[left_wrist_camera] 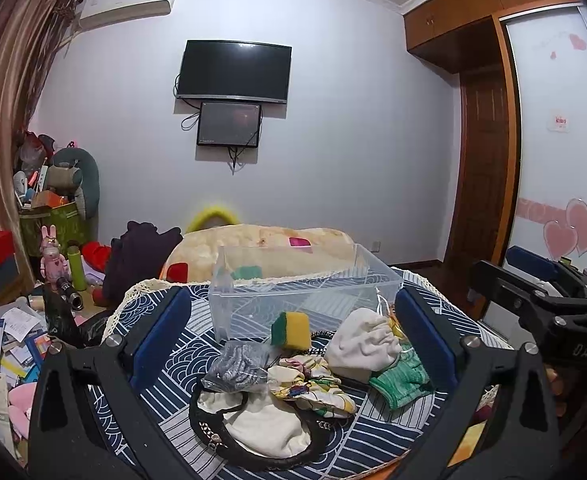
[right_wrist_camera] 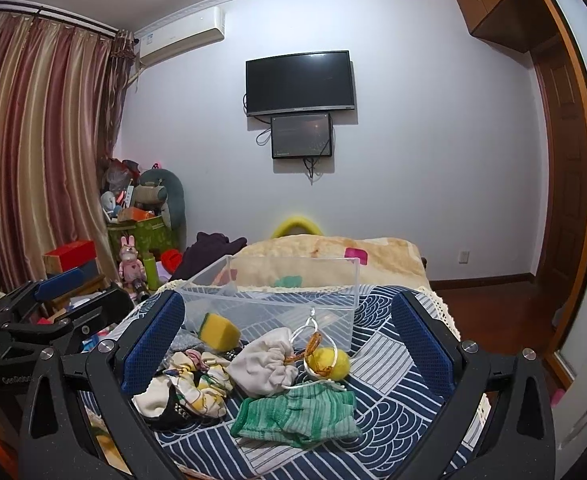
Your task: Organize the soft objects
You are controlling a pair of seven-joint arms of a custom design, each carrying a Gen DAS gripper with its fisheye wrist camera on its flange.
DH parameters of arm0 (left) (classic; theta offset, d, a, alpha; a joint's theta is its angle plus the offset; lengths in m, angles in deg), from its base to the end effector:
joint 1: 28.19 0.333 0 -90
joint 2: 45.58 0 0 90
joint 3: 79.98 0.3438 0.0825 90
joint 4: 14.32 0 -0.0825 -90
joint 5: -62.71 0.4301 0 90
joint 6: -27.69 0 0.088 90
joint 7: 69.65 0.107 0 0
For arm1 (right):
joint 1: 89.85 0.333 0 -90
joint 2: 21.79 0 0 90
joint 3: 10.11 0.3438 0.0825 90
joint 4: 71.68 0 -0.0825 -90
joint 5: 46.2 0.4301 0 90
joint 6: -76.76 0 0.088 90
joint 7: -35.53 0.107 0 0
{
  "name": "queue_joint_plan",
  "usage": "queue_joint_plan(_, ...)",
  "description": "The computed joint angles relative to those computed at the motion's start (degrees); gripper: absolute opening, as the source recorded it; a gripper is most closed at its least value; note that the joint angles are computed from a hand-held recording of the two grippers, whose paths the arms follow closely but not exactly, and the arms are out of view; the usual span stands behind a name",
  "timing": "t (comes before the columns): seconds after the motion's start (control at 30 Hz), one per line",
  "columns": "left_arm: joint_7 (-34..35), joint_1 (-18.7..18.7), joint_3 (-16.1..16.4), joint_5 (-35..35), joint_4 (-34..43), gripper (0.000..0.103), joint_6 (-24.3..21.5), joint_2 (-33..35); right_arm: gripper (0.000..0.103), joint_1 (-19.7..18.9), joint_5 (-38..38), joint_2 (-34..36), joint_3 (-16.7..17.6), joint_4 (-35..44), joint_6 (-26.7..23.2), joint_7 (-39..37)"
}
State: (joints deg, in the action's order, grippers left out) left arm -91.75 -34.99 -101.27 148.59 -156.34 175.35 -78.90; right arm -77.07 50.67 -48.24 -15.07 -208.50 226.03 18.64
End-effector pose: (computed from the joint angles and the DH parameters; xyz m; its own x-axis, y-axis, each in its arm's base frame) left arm 0.3848 -0.2439 0.5409 0.2290 -0.9705 0.0753 -0.1971 -0.1220 -0.9728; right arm 0.4797 0.0406 0.5535 0.6424 -0.7659 -0.0256 -0.1873 -0.1245 -0.9744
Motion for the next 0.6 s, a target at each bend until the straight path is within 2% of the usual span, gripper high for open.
queue_joint_plan(0.6,-0.2,-0.1,-0.2,0.3,-0.1,0.103,-0.6,-0.3,0.103,0.1,0.3,-0.3,0.1,0.0,0.4,-0.2)
